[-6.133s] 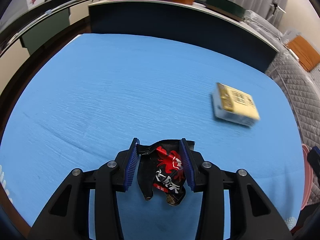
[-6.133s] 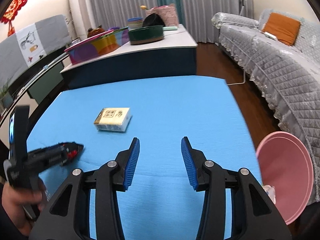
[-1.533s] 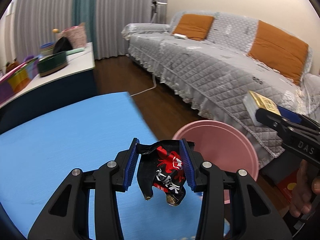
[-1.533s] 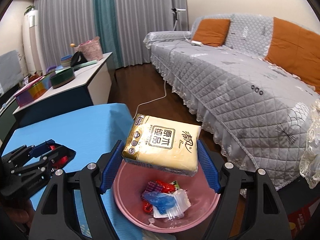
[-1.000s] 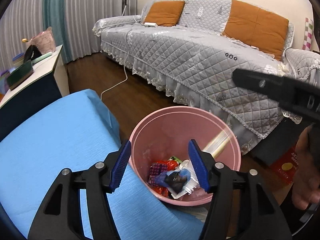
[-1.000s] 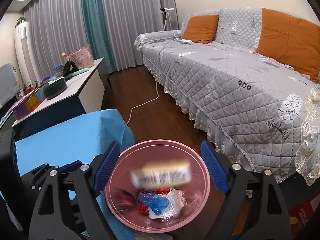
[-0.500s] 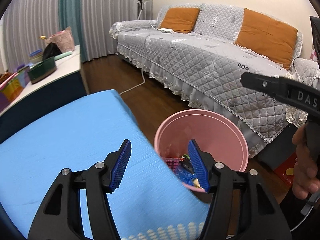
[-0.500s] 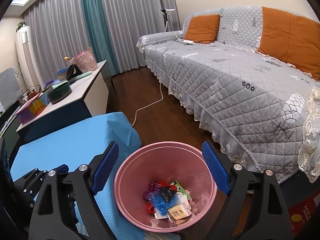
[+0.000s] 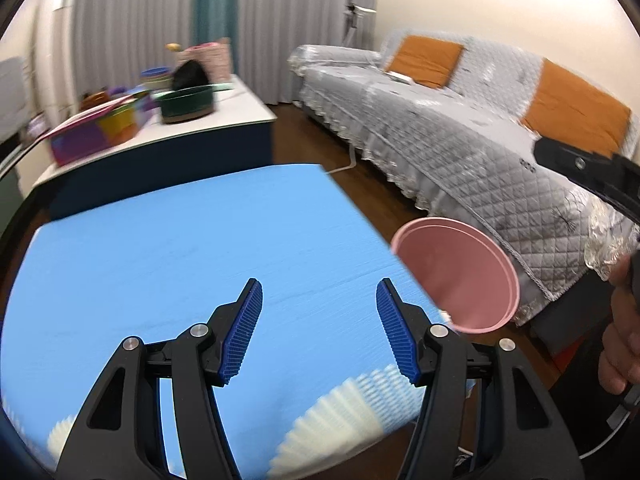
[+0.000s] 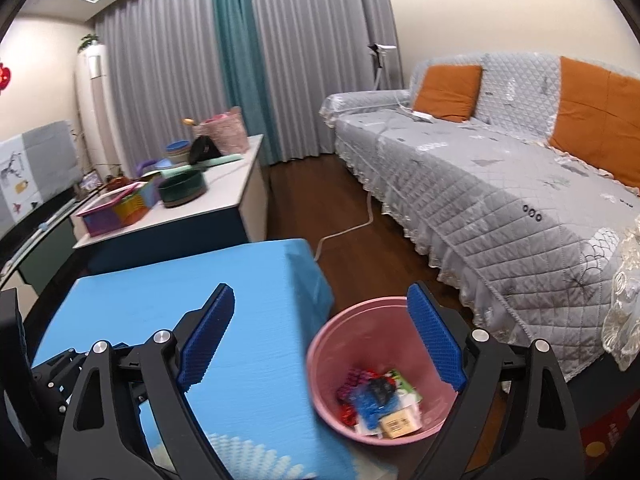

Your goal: Collect trash

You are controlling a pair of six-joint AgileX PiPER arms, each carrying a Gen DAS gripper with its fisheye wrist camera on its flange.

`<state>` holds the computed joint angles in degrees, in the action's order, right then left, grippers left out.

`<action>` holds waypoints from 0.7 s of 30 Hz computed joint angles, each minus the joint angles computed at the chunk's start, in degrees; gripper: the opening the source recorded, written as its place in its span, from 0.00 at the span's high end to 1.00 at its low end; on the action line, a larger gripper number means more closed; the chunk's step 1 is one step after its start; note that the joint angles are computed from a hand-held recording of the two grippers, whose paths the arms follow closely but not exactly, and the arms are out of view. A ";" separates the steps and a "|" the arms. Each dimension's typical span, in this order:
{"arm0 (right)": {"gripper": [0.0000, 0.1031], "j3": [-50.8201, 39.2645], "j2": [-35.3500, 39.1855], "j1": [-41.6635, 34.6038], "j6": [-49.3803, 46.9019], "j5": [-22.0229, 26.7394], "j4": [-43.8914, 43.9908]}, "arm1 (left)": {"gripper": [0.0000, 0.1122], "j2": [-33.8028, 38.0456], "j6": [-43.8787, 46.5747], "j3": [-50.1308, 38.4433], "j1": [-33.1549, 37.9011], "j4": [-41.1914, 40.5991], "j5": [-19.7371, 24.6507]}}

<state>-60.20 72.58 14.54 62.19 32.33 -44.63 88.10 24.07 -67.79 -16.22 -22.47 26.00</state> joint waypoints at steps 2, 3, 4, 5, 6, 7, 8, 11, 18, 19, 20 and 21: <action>0.16 0.41 -0.70 4.51 3.70 2.18 -3.19 | 0.46 -3.06 -1.60 3.75 1.89 2.09 -1.64; 0.16 0.61 -0.92 6.86 5.48 3.43 -4.88 | 0.46 -4.36 -3.71 5.14 2.89 4.17 -1.85; 0.15 0.79 -1.08 8.65 6.69 4.38 -6.00 | 0.46 -5.13 -5.35 5.79 3.72 5.49 -1.55; 0.15 0.99 -1.16 11.01 8.12 5.60 -7.27 | 0.46 -6.30 -6.65 6.45 5.31 6.01 -0.62; 0.15 1.16 -1.14 13.04 9.33 6.69 -8.22 | 0.46 -7.65 -7.79 7.16 6.76 6.45 -0.02; 0.15 1.37 -1.12 14.77 10.26 7.55 -8.88 | 0.46 -8.82 -8.98 7.92 7.42 7.32 -0.02; 0.15 1.64 -1.03 16.81 11.19 8.56 -9.43 | 0.45 -10.80 -9.74 9.21 8.75 7.99 -0.09; 0.15 2.34 -0.47 22.34 13.73 11.65 -10.63 | 0.43 -14.74 -10.42 11.81 11.42 8.88 0.42; 0.11 4.54 0.01 32.22 21.26 19.63 -13.27 | 0.35 -23.63 -5.30 20.03 16.92 5.48 0.10; 0.10 4.62 0.29 32.56 21.55 19.87 -13.34 | 0.35 -23.70 -5.18 20.38 16.84 5.60 -0.42; 0.10 4.56 0.72 32.52 21.47 19.82 -13.28 | 0.35 -23.14 -6.55 20.44 16.12 7.19 -1.48; 0.10 4.34 1.29 32.28 21.45 19.78 -13.27 | 0.35 -22.34 -8.27 20.34 15.47 8.88 -2.38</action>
<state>-55.87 73.87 46.82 83.63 52.11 -57.90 65.76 15.80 -47.45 -0.75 -13.58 23.61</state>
